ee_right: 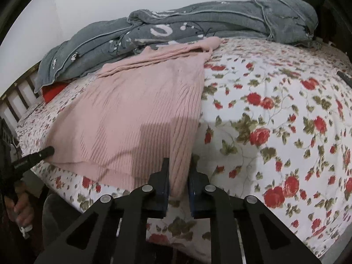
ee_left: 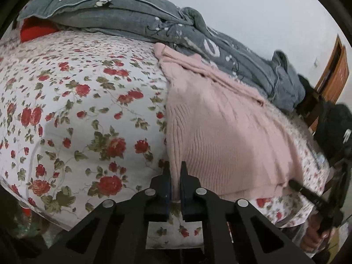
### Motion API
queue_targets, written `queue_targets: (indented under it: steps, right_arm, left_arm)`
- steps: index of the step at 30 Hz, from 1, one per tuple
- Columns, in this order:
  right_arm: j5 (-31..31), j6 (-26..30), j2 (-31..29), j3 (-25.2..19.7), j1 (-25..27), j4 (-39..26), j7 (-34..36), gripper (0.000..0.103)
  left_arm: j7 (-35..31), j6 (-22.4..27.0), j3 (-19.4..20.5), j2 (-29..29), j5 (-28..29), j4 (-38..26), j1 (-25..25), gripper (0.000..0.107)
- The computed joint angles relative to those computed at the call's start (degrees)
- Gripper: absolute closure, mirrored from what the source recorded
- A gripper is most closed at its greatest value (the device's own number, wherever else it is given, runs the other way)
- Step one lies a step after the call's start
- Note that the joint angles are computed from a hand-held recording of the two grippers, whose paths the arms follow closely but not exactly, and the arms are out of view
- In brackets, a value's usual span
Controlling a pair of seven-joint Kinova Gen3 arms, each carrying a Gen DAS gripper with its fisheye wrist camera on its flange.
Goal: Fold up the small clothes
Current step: 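Grasp the sweater hem with the left tool while the right tool grasps it too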
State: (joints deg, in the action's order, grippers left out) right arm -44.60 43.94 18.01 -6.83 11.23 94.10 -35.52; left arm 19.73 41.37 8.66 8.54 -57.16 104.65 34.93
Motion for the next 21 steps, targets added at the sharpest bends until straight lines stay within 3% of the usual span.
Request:
queue_targets:
  steps: [5, 7, 12, 21]
  right_arm:
    - [-1.7, 3.3, 1.3, 0.2, 1.2, -1.8, -1.5, 0.089]
    - [-4.5, 0.5, -0.3, -0.4, 2.0, 0.4, 1.8, 0.097]
    - [-8.3, -1.6, -3.3, -0.7, 2.6, 2.8, 8.5, 0.098]
    - [-17.2, 7.0, -3.0, 2.0, 4.3, -1.3, 11.0, 0.098]
  left_arm:
    - [0.8, -2.0, -0.1, -0.8, 0.9, 0.7, -1.3, 0.1]
    - [0.7, -2.4, 0.0, -1.2, 1.1, 0.8, -1.5, 0.1]
    - [5.1, -1.4, 0.6, -2.6, -3.6, 1.6, -0.8, 0.1]
    - [4.5, -0.9, 3.2, -5.6, -7.3, 0.0, -3.6, 0.1]
